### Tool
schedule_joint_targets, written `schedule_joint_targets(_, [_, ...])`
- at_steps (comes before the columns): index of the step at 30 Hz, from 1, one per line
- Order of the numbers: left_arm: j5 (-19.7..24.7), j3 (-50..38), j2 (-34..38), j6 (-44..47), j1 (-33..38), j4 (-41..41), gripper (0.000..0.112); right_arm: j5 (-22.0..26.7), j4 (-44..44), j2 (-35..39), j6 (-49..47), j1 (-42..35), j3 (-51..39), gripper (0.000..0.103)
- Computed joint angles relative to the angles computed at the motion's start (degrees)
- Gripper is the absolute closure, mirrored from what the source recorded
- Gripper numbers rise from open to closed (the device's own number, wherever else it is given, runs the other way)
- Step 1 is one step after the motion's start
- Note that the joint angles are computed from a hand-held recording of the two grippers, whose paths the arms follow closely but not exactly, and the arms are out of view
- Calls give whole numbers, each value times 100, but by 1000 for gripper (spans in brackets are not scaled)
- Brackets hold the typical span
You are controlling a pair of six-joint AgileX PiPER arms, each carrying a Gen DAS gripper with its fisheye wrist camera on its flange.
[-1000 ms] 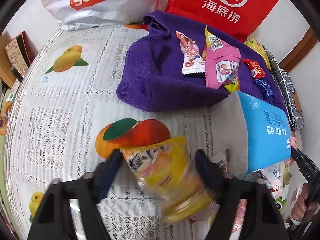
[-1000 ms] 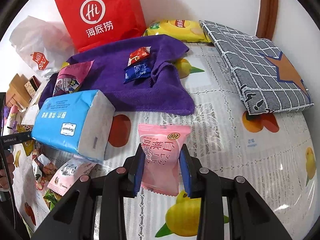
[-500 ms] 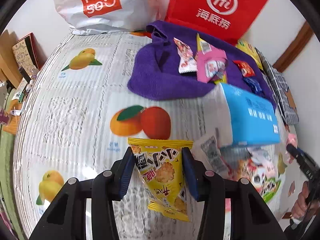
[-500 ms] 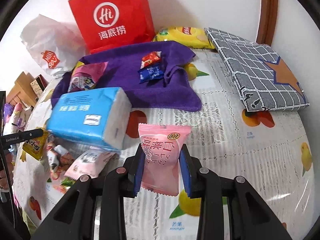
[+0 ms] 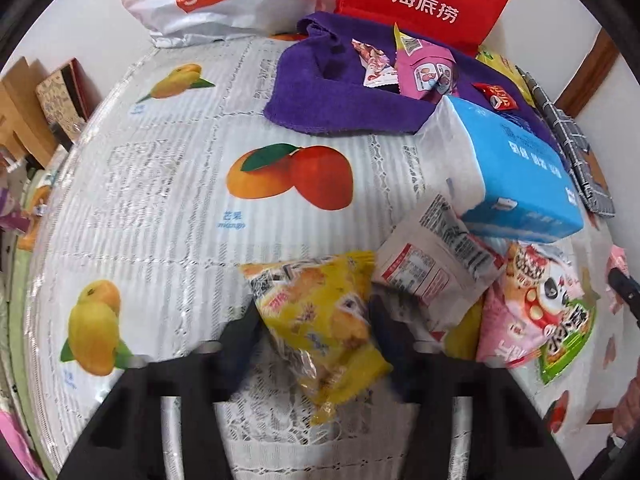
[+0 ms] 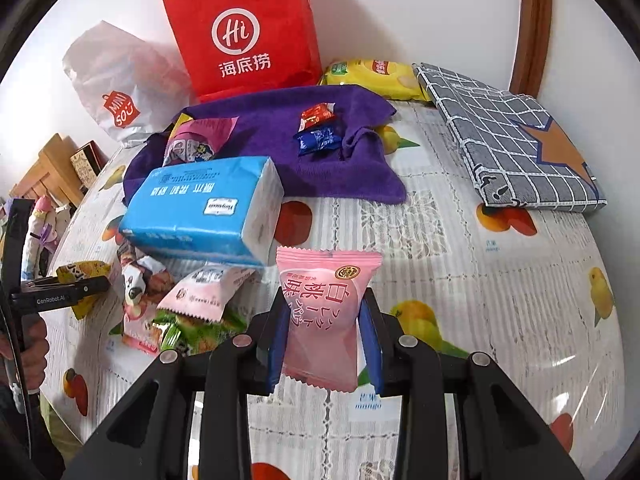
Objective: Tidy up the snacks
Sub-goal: 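Carry the pink candy packet and yellow chip bag over the purple towel with both tools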
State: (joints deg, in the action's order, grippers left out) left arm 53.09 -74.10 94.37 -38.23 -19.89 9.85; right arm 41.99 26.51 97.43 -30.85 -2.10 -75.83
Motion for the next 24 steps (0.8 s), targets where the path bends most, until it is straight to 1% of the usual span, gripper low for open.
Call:
schedule_joint_targets(1, [-46,49,-57,79,24,-120,71,-15,14,-37,-22,-4,52,70])
schedule_joint_targets(3, [-129,187,-207,183,63,-300,73,-40,60,-149,-59,-9,192,70])
schedule_joint_targets(5, [-113,260,-345,92,-8,-219,74,-52,109,-231,-103,-17,282,70])
schedule_joint_targets(11, [127,280,-796,-372,-377,165,74,-109,300,-591,-295,-21,590,70])
schedule_joint_targets(15, [279,68,-943,-489,-586,261,74,-82,494,-818,-413,-44,724,70])
schedule_joint_targets(19, [450,-284,-974,-568,-855,331,74,-228,377,-1087,-337,82,849,70])
schedule_joint_targets(22, [647,-609,-902,-733,-1170,555,74,-169,593,-1263,-486,75,881,70])
schedule_joint_targets(24, [703,-749,-869,-808,-1307,637,74,-116,581,-1349,-447,124,841,70])
